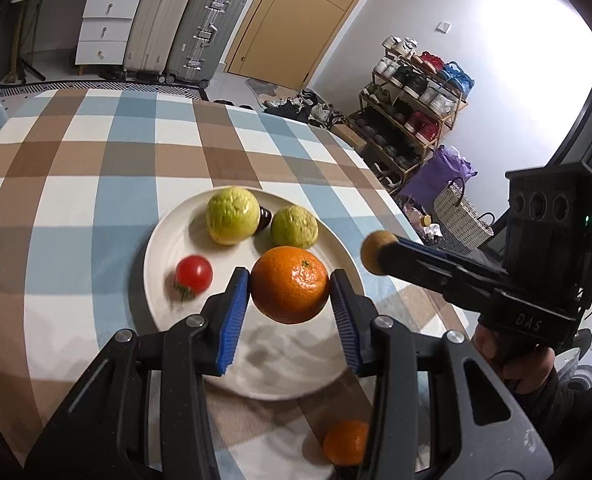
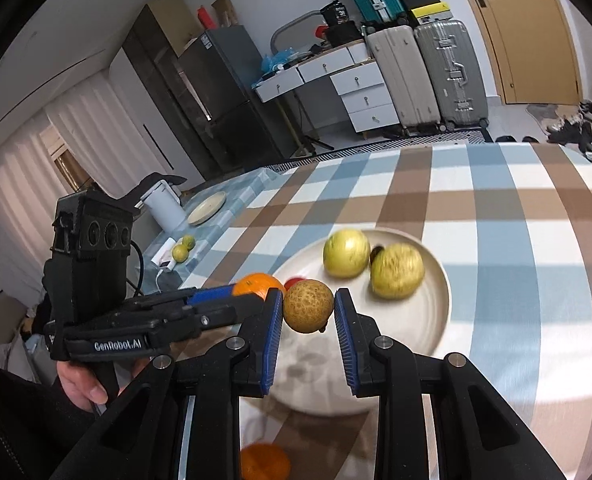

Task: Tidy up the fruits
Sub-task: 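Lift the orange and kiwi and carry both over the plate, then lower the orange and kiwi onto the plate and open both grippers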

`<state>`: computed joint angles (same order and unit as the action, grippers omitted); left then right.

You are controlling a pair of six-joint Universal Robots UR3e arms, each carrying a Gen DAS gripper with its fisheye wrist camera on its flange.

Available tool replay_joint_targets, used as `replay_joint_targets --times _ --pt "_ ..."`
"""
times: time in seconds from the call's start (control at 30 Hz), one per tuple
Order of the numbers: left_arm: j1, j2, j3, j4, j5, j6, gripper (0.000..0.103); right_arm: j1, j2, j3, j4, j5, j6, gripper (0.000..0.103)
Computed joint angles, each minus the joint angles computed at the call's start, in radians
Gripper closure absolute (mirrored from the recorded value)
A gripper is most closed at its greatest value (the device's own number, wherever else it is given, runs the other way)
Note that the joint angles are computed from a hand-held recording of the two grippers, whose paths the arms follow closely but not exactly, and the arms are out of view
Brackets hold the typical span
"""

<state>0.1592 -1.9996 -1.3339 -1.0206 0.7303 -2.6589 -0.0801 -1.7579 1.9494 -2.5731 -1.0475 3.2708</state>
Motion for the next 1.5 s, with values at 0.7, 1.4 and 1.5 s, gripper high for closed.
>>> replay_joint_targets --times 0.7,1.4,1.5 --pt "-0.107 -0.229 0.21 0.076 0.11 -0.057 0.064 0.019 0.318 -0.227 -0.005 -0.055 -0.034 0.076" --pt "-0.113 -0.253 0.237 0.088 0.143 -0.09 0.064 0.074 0.357 -0.281 -0.003 -0.159 -0.046 0.06" --pt "-0.11 -0.229 0.222 0.085 0.152 -0.093 0.061 0.066 0.323 -0.259 -0.014 -0.155 -0.04 0.058"
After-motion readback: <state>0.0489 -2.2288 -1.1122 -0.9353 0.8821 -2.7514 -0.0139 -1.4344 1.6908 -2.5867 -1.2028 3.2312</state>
